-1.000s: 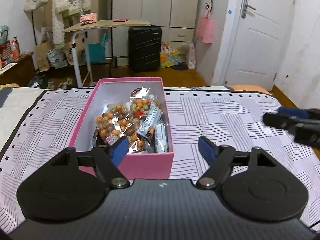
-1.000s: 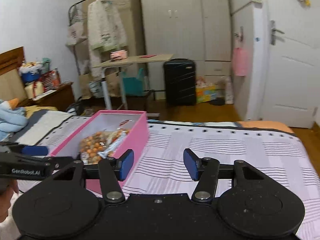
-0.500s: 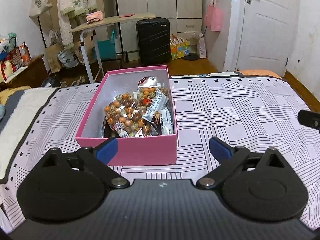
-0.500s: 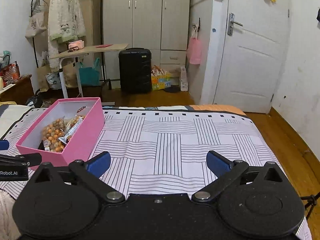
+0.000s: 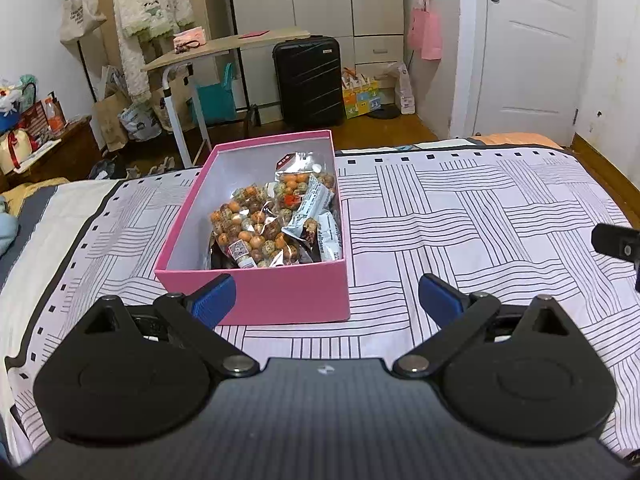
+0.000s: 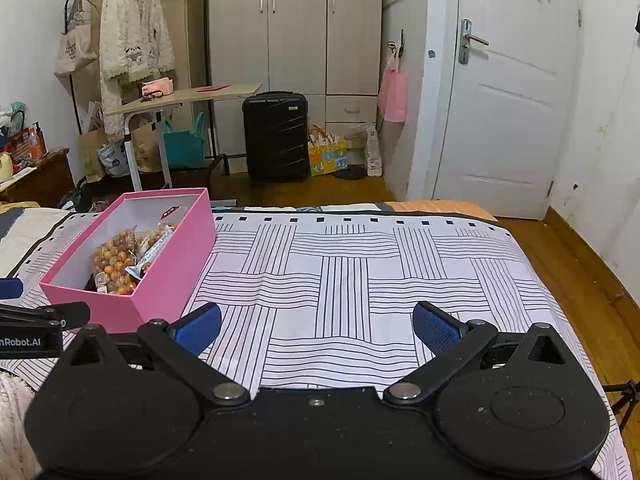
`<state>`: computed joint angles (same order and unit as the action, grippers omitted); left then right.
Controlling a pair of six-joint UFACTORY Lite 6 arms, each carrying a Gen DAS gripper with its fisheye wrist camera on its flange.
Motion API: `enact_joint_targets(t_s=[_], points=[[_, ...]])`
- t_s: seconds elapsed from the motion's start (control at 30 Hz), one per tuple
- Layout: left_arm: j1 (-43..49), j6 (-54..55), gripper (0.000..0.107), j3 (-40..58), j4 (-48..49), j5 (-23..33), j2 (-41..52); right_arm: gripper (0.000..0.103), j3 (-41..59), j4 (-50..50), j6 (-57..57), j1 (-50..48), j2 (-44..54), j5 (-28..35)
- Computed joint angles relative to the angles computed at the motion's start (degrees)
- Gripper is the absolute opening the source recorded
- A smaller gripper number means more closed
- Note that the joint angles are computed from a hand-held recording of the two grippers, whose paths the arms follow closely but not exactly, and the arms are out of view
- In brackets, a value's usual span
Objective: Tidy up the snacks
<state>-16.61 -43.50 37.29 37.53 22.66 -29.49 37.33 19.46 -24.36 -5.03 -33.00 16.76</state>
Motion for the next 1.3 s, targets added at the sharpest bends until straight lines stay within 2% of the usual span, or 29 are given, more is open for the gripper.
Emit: enact_joint_targets(t_s=[0.37,0.73,1.07,1.3], points=[[1.73,3.90,0.099,0.11,-4.35,-0.60,0.01,0.103,-0.59,9.52,-9.36,-1.43,0.35,1.11],[0.67,0.51,0.099,0.32,-1.39,-0.23,1.59,0.103,-1.19,14.38,-13.74,-1.57,0.94,0.82],[-0.61,-5.94,0.099,-0.63,4.89,-0.12,1.63,0.103,-1.68,14.15,-13.01,-0.80,0.44,0.46],[0.51,-4.25,0.099,-1.31,2.72,-1.46,0.55,0.103,-1.94,10.43,-9.68,0.56,0.32,0.02]])
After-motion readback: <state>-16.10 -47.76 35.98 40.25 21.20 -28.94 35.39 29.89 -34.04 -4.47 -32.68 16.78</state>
